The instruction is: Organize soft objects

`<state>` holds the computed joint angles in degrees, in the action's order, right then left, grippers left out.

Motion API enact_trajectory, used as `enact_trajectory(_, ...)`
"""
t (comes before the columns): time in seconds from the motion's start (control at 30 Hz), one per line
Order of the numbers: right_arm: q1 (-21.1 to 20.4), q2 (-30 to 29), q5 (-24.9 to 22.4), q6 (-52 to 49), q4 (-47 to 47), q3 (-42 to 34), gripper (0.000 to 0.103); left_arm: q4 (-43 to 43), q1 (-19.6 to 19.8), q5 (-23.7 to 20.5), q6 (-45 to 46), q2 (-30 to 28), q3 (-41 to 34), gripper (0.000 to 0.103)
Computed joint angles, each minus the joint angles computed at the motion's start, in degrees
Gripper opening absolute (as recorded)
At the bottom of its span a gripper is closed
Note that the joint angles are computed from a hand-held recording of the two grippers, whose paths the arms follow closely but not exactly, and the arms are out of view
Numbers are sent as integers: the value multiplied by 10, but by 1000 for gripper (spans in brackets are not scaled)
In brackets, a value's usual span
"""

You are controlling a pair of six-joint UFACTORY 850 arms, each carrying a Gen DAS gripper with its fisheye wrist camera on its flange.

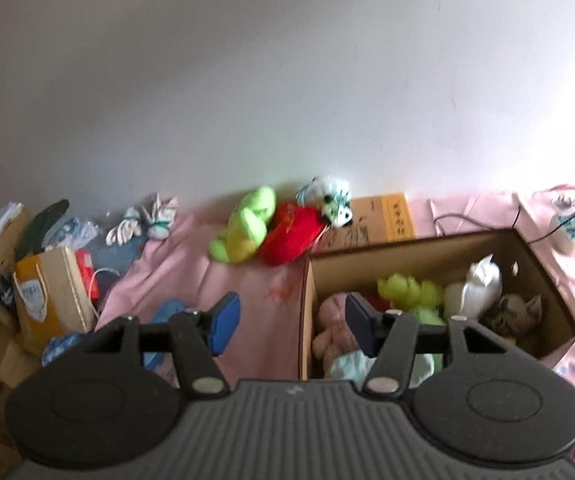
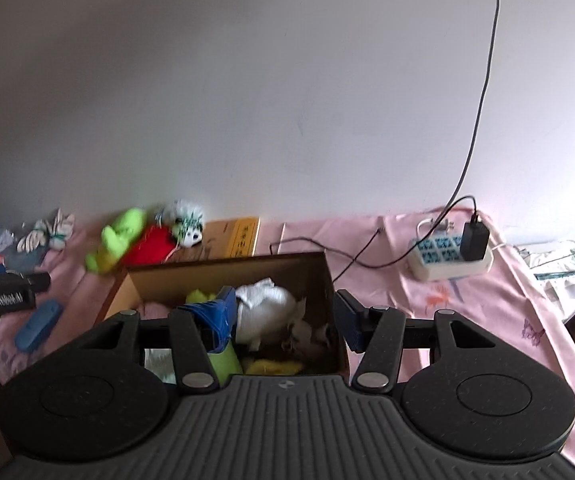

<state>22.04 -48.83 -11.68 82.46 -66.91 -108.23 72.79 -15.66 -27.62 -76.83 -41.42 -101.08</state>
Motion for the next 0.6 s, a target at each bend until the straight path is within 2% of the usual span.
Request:
enact_trajectory(0.07, 3, 0, -4, 21, -15, 3, 39, -10, 2, 12, 10, 2, -2, 60)
enact_trajectory(0.27, 6, -7, 12, -93, 126, 9, 38, -60, 2, 42, 63, -4, -4, 60)
enact_trajectory(0.33, 8, -8, 9, -66, 99, 13, 38, -100, 5, 56, 97, -7, -4, 60)
enact_trajectory(0.43, 12, -10, -2, 31, 1, 16, 38, -135, 6, 66, 129, -16, -8, 61)
enact_trajectory(0.6, 13, -23, -10, 9, 26, 5, 38, -230, 12, 84, 224, -34, -23, 61)
